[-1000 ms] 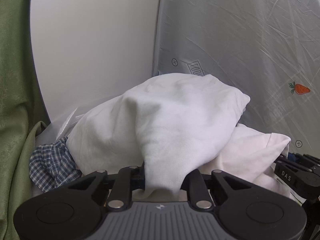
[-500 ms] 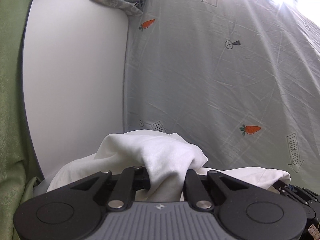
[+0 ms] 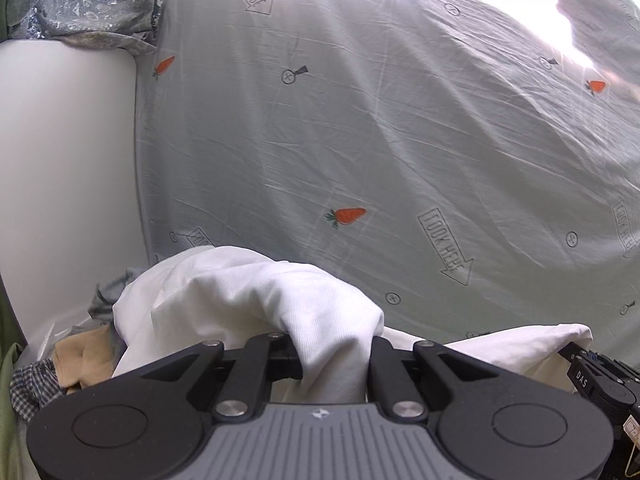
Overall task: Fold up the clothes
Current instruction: 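Lift the white shirt off the pile with both tools onto open mat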
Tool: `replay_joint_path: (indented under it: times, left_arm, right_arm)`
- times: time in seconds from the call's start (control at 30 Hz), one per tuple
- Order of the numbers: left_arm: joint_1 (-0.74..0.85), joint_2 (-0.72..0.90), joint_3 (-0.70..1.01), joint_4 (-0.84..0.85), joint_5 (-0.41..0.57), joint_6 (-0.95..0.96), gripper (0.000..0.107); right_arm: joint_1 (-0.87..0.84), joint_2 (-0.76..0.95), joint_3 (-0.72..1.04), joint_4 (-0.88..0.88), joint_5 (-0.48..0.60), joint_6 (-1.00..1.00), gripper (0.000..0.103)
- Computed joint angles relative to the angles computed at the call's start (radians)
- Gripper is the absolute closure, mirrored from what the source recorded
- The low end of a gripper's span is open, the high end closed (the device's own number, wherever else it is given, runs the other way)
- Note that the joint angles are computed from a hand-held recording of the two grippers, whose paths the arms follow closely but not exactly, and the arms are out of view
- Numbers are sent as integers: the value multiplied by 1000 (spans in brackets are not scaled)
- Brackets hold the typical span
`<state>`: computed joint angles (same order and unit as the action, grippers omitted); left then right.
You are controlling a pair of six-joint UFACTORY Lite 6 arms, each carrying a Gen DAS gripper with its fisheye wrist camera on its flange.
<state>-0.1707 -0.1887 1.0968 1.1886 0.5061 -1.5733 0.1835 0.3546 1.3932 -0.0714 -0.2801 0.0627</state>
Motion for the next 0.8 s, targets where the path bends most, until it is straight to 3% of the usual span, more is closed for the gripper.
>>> replay_joint_path:
  times: [0.23,0.33,0.43,0.5,0.6,0.67,0.8]
  left_arm:
    - [-414,193,154,-23,262,-210,97]
    - [-513,337,272,-101,266,-252,97]
    - [-568,495,369,-208,207,-305,96]
    - [-594,615,470,-357,185,-247,94]
    - [-629,772,647,-519,236,-105,90]
    - [-644,827,722,-554,278,-69,84]
    - [-634,809,699,-592,285,-55,77]
  right_arm:
    - [-363,-115,-121,-733,-96,602,98]
    - [-551,-68,-50,-1047,-173,853,98]
    - [-693,40,70,-1304,-222,1044,98]
    - [-764,121,149,-1460,-245,1147,97]
    - [-851,224,230,-1676,-293,1299,97]
    - [-888,258,231,-1752,-297,1329,96]
    - [-934,319,243,-1977,-298,1540,89]
